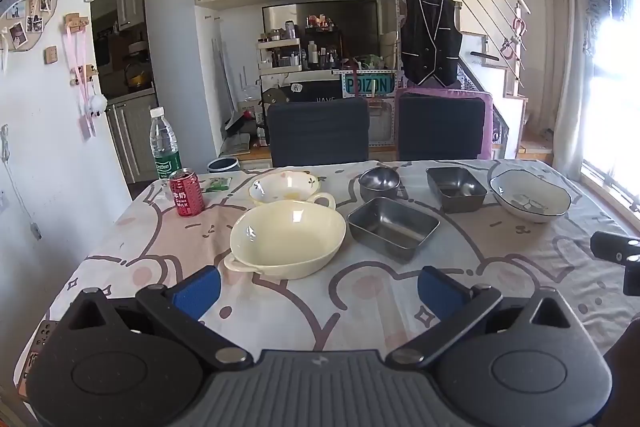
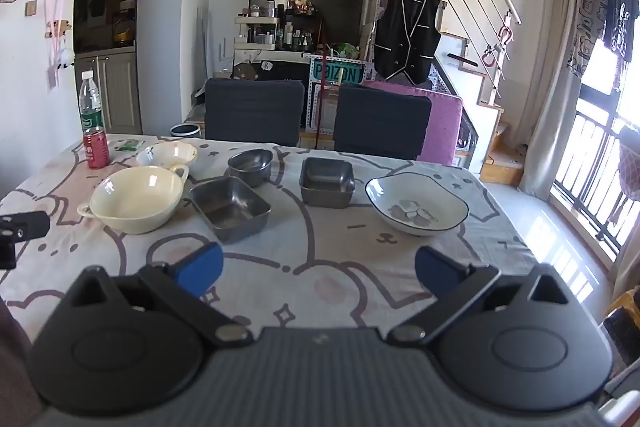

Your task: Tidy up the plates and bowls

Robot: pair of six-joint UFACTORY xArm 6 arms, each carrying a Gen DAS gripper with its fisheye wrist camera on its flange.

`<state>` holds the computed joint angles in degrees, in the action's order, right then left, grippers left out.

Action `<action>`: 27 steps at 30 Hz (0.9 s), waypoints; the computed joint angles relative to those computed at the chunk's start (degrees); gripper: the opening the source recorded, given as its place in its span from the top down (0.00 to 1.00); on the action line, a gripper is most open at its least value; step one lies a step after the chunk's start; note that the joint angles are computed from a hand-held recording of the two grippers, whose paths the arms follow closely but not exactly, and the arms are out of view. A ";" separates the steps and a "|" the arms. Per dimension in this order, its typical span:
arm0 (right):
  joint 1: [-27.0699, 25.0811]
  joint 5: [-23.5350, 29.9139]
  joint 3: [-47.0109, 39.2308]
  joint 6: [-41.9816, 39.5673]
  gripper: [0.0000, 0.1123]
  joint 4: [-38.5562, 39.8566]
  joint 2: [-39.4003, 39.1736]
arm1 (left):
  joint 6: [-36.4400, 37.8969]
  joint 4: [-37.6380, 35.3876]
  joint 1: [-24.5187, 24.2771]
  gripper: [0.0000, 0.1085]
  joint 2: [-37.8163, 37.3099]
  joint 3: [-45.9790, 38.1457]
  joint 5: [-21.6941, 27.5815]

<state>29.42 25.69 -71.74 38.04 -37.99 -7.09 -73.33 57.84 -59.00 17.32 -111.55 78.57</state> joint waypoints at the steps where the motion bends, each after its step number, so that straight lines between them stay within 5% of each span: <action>1: -0.01 -0.05 0.00 0.12 0.08 -0.07 0.01 | 0.08 0.06 0.01 0.05 -0.02 0.04 -0.06; 27: -0.11 -0.70 0.46 -0.08 0.08 -0.11 -0.25 | -0.55 0.20 0.12 0.05 -0.18 0.41 -0.16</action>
